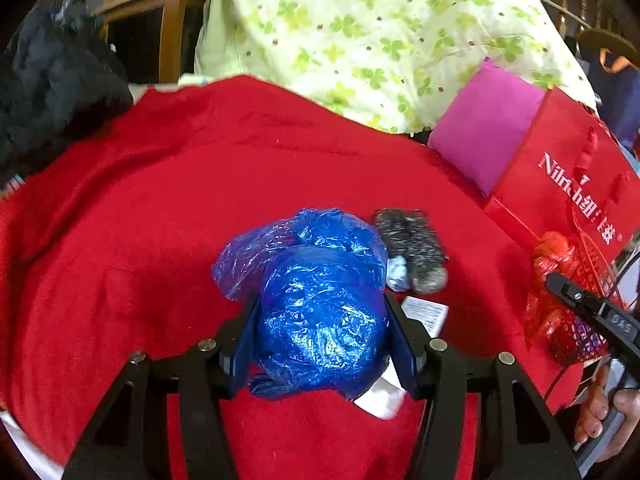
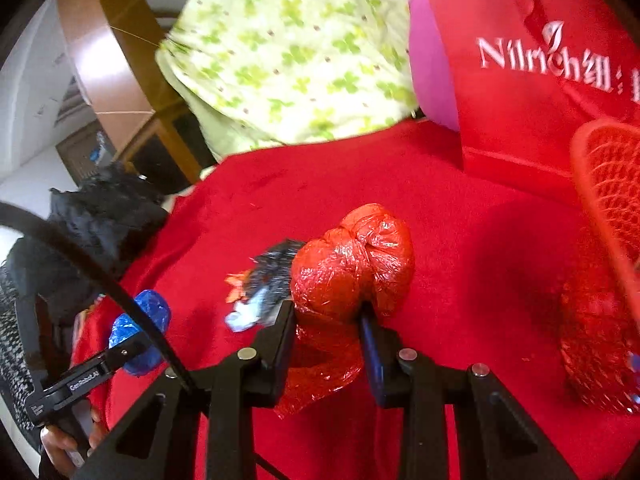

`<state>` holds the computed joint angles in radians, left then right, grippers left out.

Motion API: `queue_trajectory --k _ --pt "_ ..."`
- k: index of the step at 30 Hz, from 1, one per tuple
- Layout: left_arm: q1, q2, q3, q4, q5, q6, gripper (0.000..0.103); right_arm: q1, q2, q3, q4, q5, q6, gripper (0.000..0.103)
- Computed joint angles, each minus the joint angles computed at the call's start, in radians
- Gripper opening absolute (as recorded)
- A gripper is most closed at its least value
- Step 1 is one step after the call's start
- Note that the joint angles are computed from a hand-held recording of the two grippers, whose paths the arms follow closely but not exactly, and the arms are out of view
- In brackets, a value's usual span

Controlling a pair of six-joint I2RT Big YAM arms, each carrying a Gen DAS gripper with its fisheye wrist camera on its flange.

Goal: Collect trash

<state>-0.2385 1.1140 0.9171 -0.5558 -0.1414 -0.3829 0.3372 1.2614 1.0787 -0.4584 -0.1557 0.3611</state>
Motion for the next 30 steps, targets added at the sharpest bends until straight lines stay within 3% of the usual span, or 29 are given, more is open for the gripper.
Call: queue_trajectory --k 8,15,24,30 --pt "-0.180 -0.101 0.041 -0.116 -0.238 -0.016 0.060 0.032 -0.215 -0.069 -0.020 0.038 -0.052 0.034" --pt "-0.332 -0.150 0.080 -0.149 -0.425 -0.003 0.060 0.047 -0.363 -0.111 -0.035 0.076 -0.085 0.034" --pt "-0.457 -0.144 0.132 -0.183 -0.561 0.019 0.062 0.063 -0.469 -0.137 -0.022 0.112 -0.117 0.034" --pt "-0.491 -0.114 0.159 -0.175 -0.580 0.037 0.062 0.043 -0.493 -0.160 -0.005 0.111 -0.131 0.034"
